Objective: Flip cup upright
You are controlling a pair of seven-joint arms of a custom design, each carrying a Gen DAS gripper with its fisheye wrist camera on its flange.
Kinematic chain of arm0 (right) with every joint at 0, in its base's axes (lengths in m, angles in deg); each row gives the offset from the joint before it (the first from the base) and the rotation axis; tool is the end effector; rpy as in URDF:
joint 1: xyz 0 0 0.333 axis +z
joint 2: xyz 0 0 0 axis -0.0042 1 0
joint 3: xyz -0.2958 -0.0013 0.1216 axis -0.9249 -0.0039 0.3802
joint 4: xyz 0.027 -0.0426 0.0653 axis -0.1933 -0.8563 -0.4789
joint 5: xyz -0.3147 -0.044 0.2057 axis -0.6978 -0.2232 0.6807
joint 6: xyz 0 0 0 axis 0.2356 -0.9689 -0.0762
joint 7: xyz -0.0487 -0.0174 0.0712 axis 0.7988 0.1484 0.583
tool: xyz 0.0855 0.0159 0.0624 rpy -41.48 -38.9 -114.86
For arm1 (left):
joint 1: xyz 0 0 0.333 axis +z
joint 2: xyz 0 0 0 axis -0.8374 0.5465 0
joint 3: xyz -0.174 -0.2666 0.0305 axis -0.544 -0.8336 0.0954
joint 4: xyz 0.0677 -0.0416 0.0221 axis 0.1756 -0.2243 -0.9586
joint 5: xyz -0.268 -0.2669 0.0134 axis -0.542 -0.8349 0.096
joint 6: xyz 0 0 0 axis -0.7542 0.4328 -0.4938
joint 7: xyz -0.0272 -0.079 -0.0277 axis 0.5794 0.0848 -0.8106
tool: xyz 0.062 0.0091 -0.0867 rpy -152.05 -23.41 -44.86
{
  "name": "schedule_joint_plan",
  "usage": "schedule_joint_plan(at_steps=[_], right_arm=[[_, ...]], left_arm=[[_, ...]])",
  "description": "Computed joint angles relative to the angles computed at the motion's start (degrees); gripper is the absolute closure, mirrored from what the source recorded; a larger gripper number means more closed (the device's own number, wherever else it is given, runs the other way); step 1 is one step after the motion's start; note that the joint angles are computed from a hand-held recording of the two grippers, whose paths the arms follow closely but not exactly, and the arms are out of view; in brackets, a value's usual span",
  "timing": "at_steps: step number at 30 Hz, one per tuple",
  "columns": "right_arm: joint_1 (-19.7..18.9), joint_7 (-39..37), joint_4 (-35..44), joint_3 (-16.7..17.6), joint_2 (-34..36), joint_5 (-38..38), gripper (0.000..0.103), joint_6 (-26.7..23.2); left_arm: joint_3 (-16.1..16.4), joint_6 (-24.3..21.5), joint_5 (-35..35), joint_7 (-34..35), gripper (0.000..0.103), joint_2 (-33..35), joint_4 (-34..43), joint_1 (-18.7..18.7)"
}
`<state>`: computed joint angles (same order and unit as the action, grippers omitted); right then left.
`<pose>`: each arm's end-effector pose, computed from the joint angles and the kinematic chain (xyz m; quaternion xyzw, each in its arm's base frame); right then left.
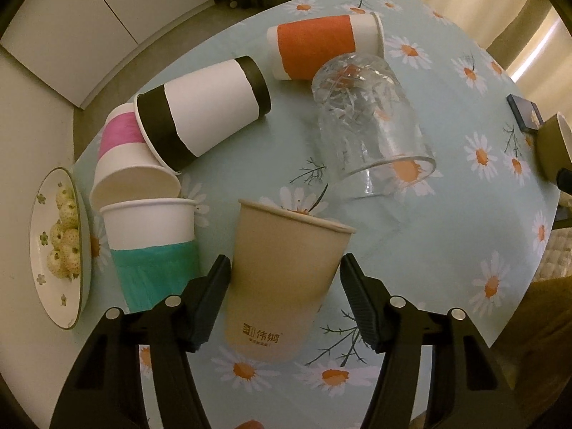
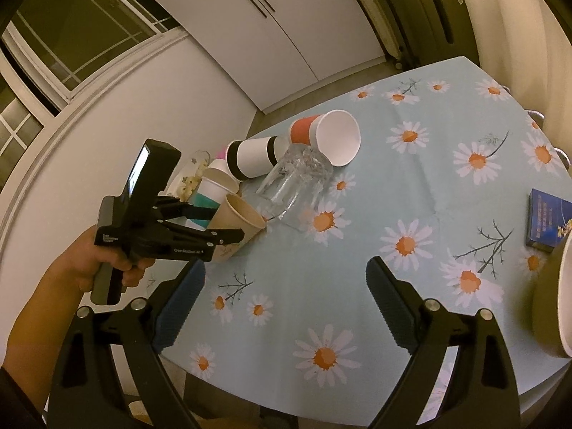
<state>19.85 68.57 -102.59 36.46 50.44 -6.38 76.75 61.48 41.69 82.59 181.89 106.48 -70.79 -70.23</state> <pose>0.4531 0.2015 0.5929 -0.5986 0.6889 -0.0141 0.4085 0.6223 -0.2611 0.5796 -0.4008 0.9103 -0.0670 0.0791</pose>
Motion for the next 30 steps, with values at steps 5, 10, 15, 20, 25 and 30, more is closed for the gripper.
schedule_joint_plan(at_steps=[5,10,15,20,25,30], right_arm=[[0.8,-1.5,-0.2,-1.0,-0.3,2.5,0.012,-0.2],[2.9,-6.6,-0.2,-3.4,-0.8,10.0,0.012,-1.1],[3.5,-10.2,-0.1,-4.0,-1.7,15.9,0.012,-2.9],[3.6,-12.7,-0.6,-4.3,-3.3,18.9,0.012,-6.0],[2.6,-12.6,-1.1,-4.0,-4.1,19.2,0.012,-9.7],[2.0,-12.3,-2.0,-3.9,-4.8,20.0,0.012,-10.8]], left_arm=[[-0.2,-1.5,-1.3,-2.1,0.042,-0.2,1.5,0.0],[-0.5,-2.9,-7.2,-6.6,0.042,-3.4,0.1,1.7],[-0.7,-0.5,-18.4,-13.4,0.042,-11.3,-10.4,4.5],[0.3,6.1,-26.3,-19.4,0.042,-20.1,-24.9,4.7],[1.4,13.4,-30.7,-26.2,0.042,-26.0,-36.0,3.5],[2.2,18.8,-32.8,-30.8,0.042,-29.1,-41.8,2.0]])
